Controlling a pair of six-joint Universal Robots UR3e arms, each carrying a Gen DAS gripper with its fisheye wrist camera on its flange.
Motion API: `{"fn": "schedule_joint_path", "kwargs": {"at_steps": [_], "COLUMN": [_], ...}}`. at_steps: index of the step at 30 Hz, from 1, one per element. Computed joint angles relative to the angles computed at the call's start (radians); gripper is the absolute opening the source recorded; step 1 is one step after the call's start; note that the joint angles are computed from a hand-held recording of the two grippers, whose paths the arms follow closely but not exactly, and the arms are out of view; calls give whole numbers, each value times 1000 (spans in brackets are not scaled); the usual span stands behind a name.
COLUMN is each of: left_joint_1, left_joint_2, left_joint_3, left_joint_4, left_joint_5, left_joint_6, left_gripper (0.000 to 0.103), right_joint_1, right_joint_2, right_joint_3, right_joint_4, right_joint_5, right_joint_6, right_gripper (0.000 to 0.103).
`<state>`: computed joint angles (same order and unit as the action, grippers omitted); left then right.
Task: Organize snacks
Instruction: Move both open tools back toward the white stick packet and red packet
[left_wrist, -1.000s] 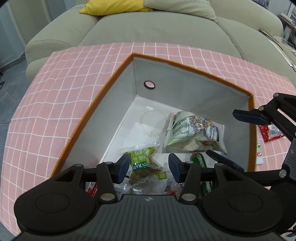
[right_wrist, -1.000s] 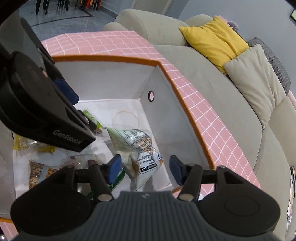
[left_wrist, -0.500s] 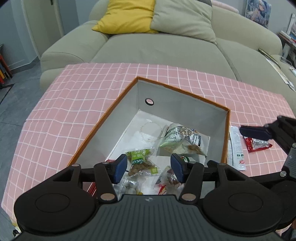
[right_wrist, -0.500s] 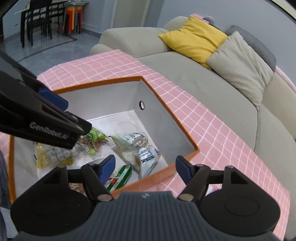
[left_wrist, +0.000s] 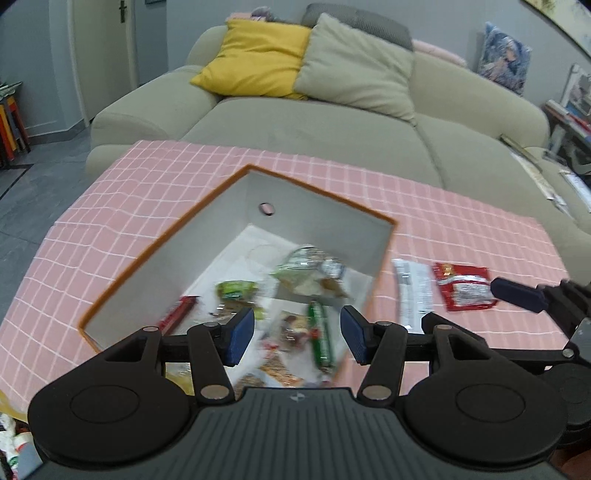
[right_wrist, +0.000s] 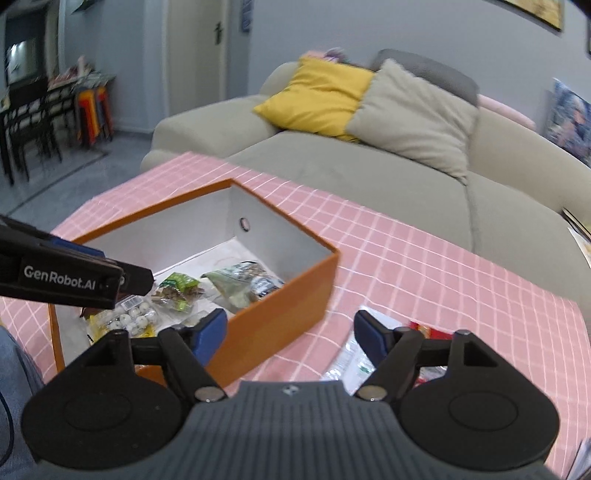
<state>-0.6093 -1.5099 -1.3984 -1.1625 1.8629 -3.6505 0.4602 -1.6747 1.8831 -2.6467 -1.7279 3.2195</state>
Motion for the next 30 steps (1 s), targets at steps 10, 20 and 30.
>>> {"fn": "schedule_joint_path", "kwargs": {"at_steps": [10, 20, 30], "left_joint_1": [-172, -230, -188], "left_joint_2": [-121, -358, -548], "left_joint_3": [31, 145, 294], "left_joint_4": [129, 214, 221], "left_joint_5": [11, -5, -50], "left_joint_6": [-25, 27, 59], "left_gripper": [64, 63, 63], "right_joint_1": [-127, -405, -558], "right_joint_2": [-305, -469, -254], "right_joint_3": [361, 600, 606], "right_joint_4": [-58, -64, -273], "right_joint_5": [25, 151, 222], "right_joint_6": [4, -97, -182], "right_gripper": [81, 81, 85]}}
